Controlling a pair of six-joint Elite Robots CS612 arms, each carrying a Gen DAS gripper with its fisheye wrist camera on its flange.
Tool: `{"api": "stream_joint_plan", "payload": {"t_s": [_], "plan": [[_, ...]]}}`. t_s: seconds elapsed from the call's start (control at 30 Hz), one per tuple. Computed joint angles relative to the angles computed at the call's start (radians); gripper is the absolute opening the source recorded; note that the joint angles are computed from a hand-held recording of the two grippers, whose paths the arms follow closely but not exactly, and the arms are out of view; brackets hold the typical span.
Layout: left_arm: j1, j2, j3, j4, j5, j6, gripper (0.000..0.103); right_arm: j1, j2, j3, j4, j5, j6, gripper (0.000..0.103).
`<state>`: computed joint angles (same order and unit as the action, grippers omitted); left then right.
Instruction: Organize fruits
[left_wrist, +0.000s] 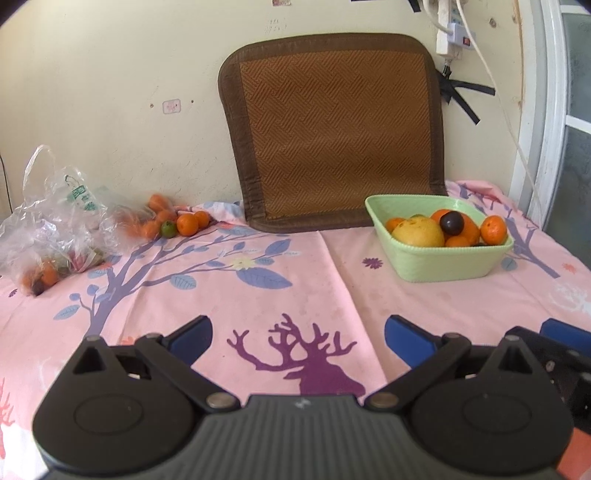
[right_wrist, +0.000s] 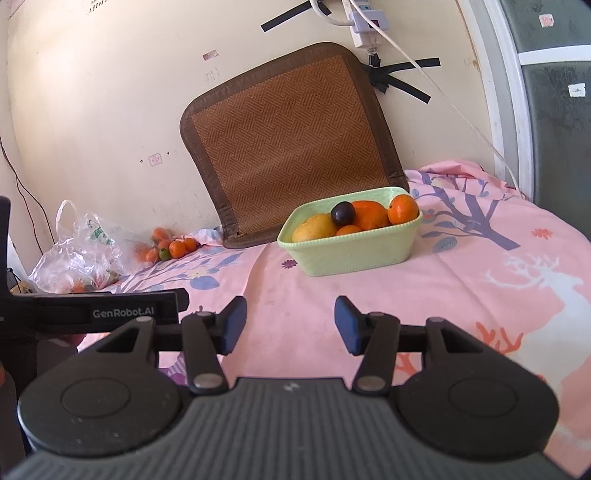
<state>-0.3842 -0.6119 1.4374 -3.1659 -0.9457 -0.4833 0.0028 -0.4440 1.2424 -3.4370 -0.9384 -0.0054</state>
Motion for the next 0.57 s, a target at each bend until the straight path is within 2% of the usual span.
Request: {"api": "stream_joint_plan", "payload": {"t_s": [0.33, 0.57], "plan": [[0.015, 0.002, -0.019, 0.109, -0.045, -0.091, 0.103, 0.0, 0.006, -0.013, 0.041, -0.004, 0.0, 0.056], [0.014, 0.009, -0.02, 0.06, -0.063, -0.046, 0.103, 0.002, 0.009, -0.018, 0.048, -0.012, -0.005, 0.056]]}}
